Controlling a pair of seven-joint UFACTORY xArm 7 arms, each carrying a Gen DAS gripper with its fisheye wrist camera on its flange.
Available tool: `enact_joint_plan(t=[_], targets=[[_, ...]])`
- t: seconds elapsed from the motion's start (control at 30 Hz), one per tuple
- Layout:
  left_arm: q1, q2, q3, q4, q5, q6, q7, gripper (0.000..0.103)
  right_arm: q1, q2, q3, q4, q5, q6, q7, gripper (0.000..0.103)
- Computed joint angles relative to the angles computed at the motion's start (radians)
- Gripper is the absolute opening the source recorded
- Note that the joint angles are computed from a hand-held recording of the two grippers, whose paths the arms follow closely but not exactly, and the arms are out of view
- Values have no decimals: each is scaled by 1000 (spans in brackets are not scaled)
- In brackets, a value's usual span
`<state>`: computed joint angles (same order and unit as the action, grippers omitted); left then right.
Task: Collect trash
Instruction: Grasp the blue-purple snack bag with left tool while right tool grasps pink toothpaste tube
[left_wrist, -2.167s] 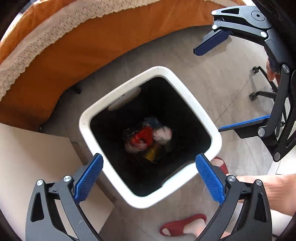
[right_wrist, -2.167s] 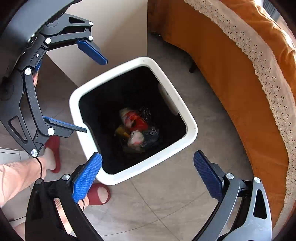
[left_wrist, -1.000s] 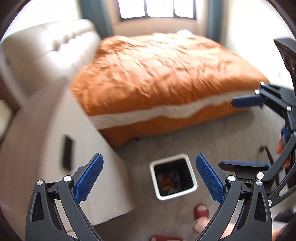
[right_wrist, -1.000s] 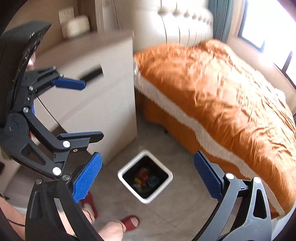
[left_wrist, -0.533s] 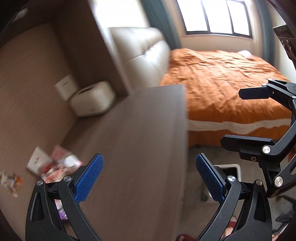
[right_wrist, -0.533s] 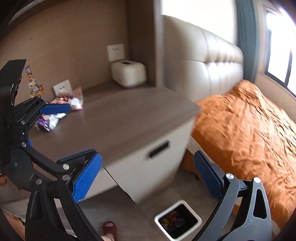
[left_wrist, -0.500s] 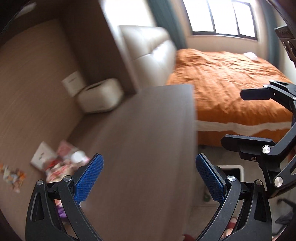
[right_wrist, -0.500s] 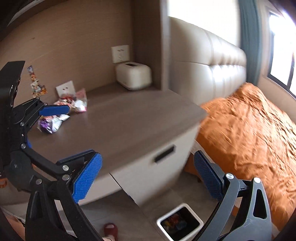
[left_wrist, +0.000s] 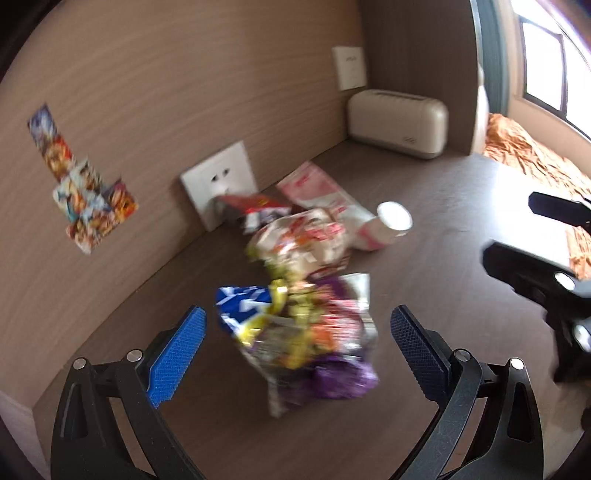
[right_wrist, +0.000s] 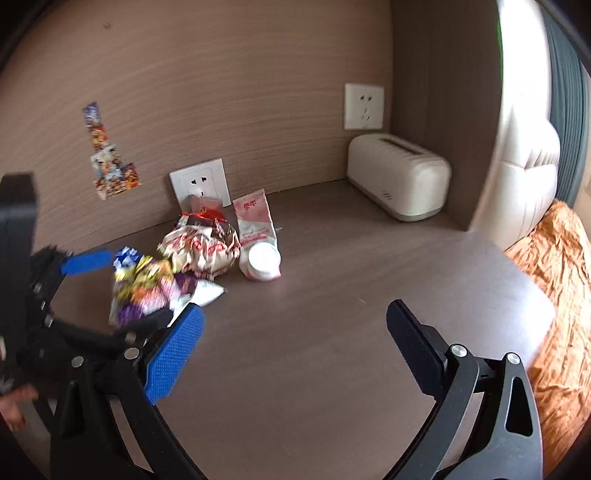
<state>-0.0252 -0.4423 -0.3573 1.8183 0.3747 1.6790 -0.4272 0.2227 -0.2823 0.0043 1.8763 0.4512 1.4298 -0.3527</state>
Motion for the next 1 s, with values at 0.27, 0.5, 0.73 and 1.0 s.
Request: enact_joint_plan(t=[0.27,0.5,0.73,1.0], targets=[[-19,-34,105,-104,-94,-75,37,98,26,106,117,22,-135,-52,178,95],[-31,-74,182,-183,-205,-124,49,66,53,163,126,38,-125,-52,242,38],[-8,-77,162,-132,-193,-117,60,63,60,86,104,-12,-94,-140,158,35],[-1,2,66,61,-142,-75,82,62,42,44,36,82,-49,-99,44,35]])
